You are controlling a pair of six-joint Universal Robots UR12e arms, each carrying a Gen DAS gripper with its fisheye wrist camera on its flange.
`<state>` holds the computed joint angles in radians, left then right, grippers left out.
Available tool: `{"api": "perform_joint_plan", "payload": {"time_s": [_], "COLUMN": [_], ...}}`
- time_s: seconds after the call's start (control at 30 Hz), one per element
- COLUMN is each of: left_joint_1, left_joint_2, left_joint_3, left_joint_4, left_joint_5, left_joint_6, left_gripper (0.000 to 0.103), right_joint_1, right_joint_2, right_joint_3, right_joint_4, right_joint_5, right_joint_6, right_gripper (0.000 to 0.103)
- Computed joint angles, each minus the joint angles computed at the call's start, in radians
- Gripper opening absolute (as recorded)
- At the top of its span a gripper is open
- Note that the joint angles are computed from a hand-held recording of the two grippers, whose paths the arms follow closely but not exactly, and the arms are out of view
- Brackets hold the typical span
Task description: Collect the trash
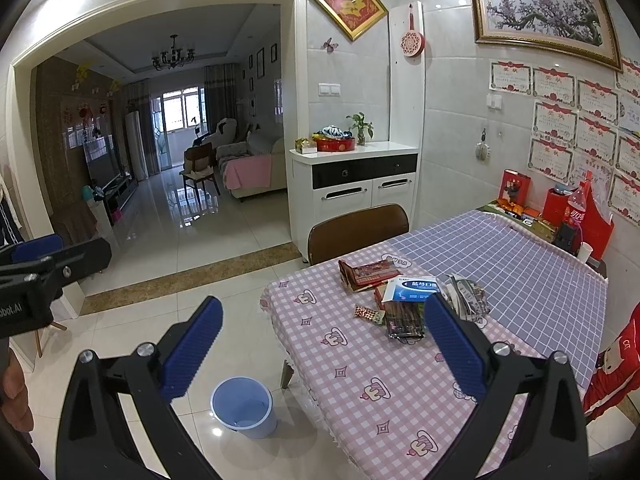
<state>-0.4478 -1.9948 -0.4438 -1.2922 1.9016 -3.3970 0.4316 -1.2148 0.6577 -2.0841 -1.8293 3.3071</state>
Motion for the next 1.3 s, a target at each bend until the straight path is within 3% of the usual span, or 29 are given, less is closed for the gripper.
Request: {"api": "perform_joint_plan", "payload": {"time_s": [1.3], "left_joint_1": [0.008], "left_joint_2": [-0.011], "left_joint_3": [0.026], "left_joint_4": [-0.018], "left_joint_5": [-0.018], "left_joint_6": [0.002], "left_gripper": [0.096], "right_joint_1": [0.012], "right_joint_2": [0.000], "right_joint_3": [0.016], "right_joint_4": [-0.010], "right_joint_5": [-0.018], "right_joint_6": [0.017], "right_gripper": [0.099]}}
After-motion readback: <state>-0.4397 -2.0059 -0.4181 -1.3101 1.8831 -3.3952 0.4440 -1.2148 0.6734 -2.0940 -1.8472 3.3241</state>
